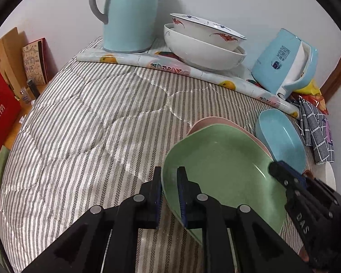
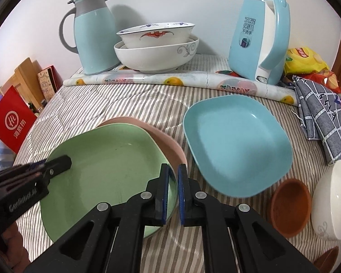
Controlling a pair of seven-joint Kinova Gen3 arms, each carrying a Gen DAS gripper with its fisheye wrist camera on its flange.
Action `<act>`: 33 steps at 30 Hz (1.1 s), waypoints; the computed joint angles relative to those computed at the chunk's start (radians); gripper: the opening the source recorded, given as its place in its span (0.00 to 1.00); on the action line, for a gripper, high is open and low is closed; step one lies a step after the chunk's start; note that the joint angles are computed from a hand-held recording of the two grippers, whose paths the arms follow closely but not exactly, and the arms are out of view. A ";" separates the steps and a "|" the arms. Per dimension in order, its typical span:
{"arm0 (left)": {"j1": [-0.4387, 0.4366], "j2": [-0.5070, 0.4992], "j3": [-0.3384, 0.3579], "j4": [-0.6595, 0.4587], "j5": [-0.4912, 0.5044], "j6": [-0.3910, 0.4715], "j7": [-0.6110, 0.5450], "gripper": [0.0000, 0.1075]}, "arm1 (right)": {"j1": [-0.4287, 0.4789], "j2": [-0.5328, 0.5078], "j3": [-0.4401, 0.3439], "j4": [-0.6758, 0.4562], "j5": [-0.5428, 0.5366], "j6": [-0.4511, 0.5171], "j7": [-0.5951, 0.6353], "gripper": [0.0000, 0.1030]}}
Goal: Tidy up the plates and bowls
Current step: 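Open both grippers to release the green plate onto the pink plate, then move both grippers to the rim of the blue plate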
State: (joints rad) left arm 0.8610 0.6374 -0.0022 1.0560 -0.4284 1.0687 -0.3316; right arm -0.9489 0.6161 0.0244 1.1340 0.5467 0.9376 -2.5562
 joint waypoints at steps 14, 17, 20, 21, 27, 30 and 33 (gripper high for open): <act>0.009 -0.002 -0.004 -0.024 -0.013 0.055 -0.024 0.47 | -0.009 0.006 0.019 -0.029 0.001 0.018 -0.024 0.23; 0.014 -0.017 -0.001 -0.003 -0.017 0.050 -0.012 0.47 | -0.028 -0.024 0.026 0.016 0.027 0.005 -0.074 0.34; 0.023 -0.033 0.001 0.015 -0.028 0.043 0.002 0.47 | -0.042 -0.057 0.020 0.062 0.058 -0.002 -0.125 0.36; 0.027 -0.037 0.003 0.018 -0.032 0.045 0.006 0.47 | -0.045 -0.070 0.016 0.080 0.065 -0.009 -0.142 0.36; 0.059 -0.059 0.009 0.029 -0.065 0.051 0.037 0.47 | -0.064 -0.133 -0.006 0.172 0.120 -0.013 -0.255 0.53; 0.075 -0.058 0.014 0.012 -0.082 0.062 0.041 0.47 | -0.079 -0.169 -0.011 0.226 0.172 -0.011 -0.331 0.54; 0.092 -0.046 0.015 -0.023 -0.096 0.078 0.041 0.47 | -0.084 -0.207 -0.026 0.273 0.227 0.013 -0.398 0.55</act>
